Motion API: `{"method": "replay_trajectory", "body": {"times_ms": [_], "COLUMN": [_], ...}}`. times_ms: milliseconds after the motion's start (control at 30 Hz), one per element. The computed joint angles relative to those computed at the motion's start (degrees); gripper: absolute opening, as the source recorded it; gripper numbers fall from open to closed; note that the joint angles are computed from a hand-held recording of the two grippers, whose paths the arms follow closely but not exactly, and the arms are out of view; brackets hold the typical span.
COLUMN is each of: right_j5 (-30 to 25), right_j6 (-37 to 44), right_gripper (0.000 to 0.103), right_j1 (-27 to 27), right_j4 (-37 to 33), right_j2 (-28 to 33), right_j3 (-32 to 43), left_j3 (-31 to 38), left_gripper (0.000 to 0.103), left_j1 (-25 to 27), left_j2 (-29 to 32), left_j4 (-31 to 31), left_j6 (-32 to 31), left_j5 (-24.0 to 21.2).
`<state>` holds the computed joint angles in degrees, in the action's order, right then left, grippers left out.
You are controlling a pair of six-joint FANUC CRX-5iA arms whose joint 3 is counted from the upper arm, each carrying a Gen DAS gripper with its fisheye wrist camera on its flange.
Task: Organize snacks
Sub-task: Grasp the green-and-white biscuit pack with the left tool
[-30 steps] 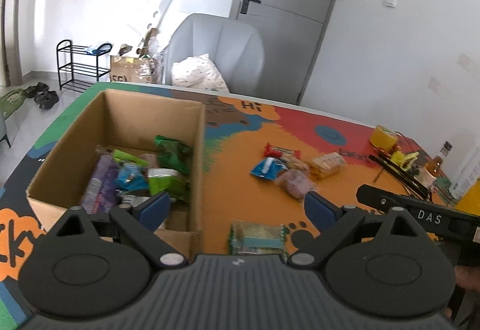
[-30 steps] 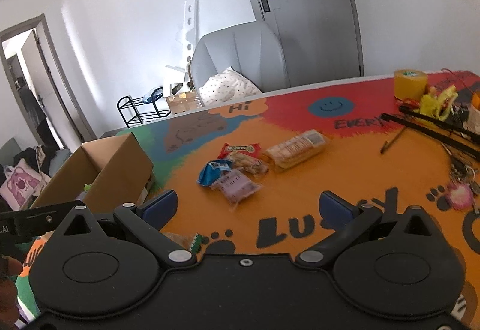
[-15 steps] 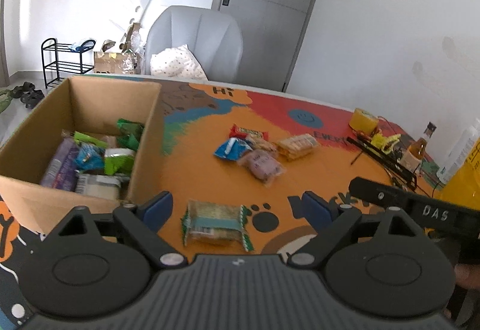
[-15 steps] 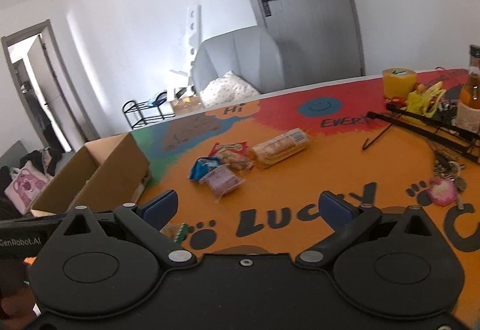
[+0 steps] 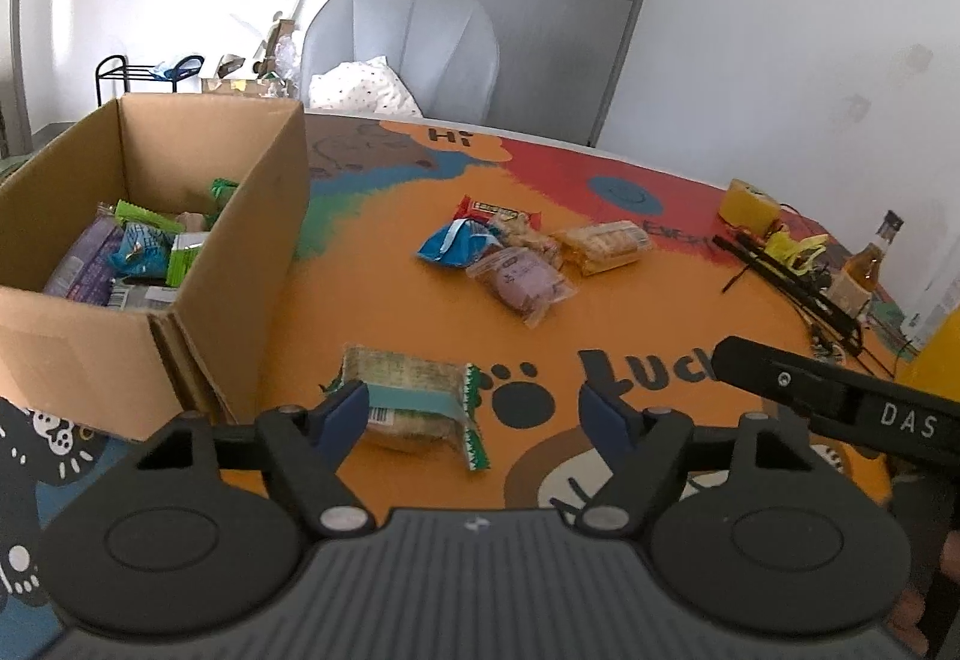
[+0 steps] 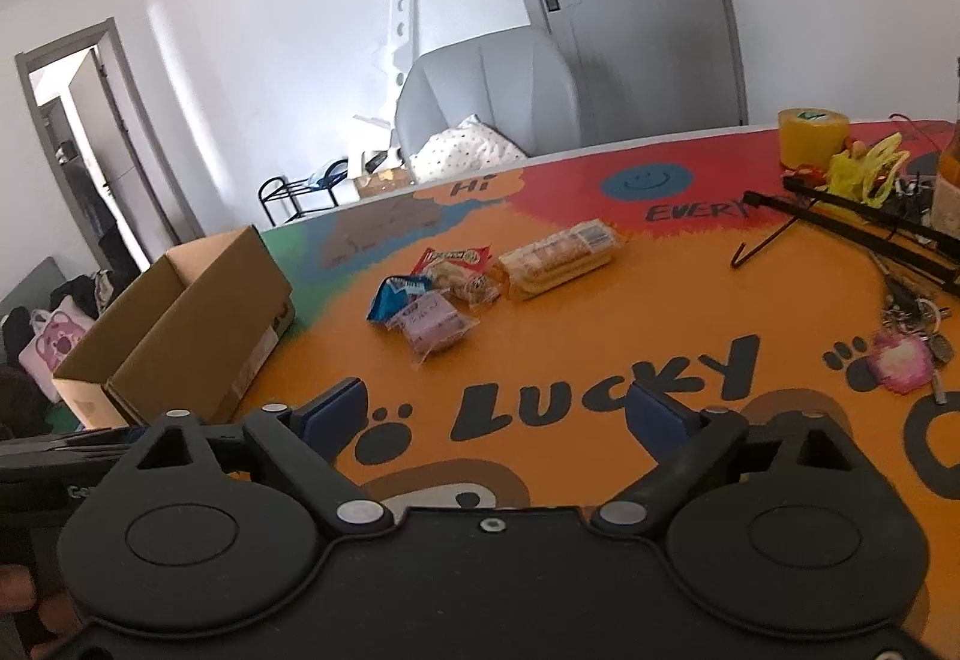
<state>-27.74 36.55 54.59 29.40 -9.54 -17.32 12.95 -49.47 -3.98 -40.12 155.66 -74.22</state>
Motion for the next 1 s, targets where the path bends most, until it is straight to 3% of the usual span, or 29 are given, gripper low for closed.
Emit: {"method": "replay_trajectory", "body": {"times_ms": [100,367,467,733,1000], "right_j5": [-0.58,-1.53,-2.00,-2.13,-2.85], "right_j6": [3.60,9.12,11.98,13.92,14.74], "right_gripper": [0.087,0.087,0.078,0.078,0.078], "right_j1": [-0.10,-0.72,-1.31,-2.09,-2.51], "right_j4": [-2.70,-7.73,-11.21,-14.04,-16.05], "right_j2": [0.87,2.20,2.76,4.14,5.34], "right_j3": [1.19,3.05,4.27,5.84,7.22], "left_j3": [-0.29,-0.54,0.08,2.15,1.69], "left_gripper": [0.076,0.071,0.071,0.071,0.072], "left_j1": [-0.27,1.36,1.18,0.50,2.33], "left_j2": [0.61,2.32,3.09,4.99,4.94], "left_j4": [-0.96,-0.04,-1.11,-3.95,-2.87], "left_j6": [0.46,0.25,-0.08,-0.74,-4.58], "left_j5": [-0.19,0.32,-0.67,-3.92,-2.72]}}
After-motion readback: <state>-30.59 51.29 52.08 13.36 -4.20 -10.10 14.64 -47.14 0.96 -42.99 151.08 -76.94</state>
